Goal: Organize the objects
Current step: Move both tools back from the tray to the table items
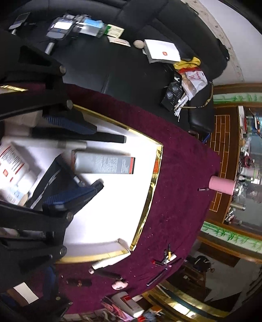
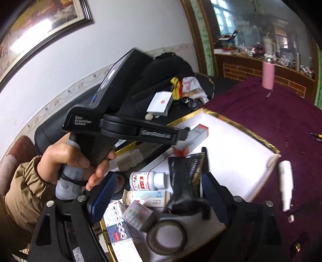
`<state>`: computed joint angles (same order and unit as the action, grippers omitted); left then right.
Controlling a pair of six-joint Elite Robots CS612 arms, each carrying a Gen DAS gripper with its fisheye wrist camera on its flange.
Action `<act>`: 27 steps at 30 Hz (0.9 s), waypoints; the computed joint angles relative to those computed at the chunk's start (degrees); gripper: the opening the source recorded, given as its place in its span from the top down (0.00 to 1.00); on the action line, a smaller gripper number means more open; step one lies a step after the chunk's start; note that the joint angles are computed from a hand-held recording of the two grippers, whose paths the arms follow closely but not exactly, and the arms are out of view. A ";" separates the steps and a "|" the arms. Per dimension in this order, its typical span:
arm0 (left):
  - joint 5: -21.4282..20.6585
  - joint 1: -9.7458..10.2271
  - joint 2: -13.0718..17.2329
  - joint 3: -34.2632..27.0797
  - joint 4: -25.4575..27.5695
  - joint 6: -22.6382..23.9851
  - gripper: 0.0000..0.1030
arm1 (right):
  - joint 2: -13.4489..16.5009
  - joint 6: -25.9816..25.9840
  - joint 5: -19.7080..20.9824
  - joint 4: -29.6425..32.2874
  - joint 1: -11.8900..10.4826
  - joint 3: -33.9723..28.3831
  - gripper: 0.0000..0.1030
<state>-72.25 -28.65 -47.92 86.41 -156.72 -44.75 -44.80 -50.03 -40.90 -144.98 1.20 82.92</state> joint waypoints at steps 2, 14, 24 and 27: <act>-0.64 -0.29 -0.44 0.58 -0.93 -1.50 0.43 | -0.30 1.91 1.04 -2.53 -0.90 0.95 0.08; -6.59 -2.29 -1.11 1.41 -7.89 -3.56 0.23 | 1.43 16.46 0.88 -13.06 -5.69 2.08 0.00; -12.39 -3.96 2.56 -5.67 -7.62 0.86 0.23 | 3.55 29.59 -2.83 -19.91 -9.61 1.39 0.00; -12.79 -4.58 3.61 -7.99 -5.59 2.56 0.23 | 3.97 32.31 -3.74 -21.71 -10.57 1.27 0.00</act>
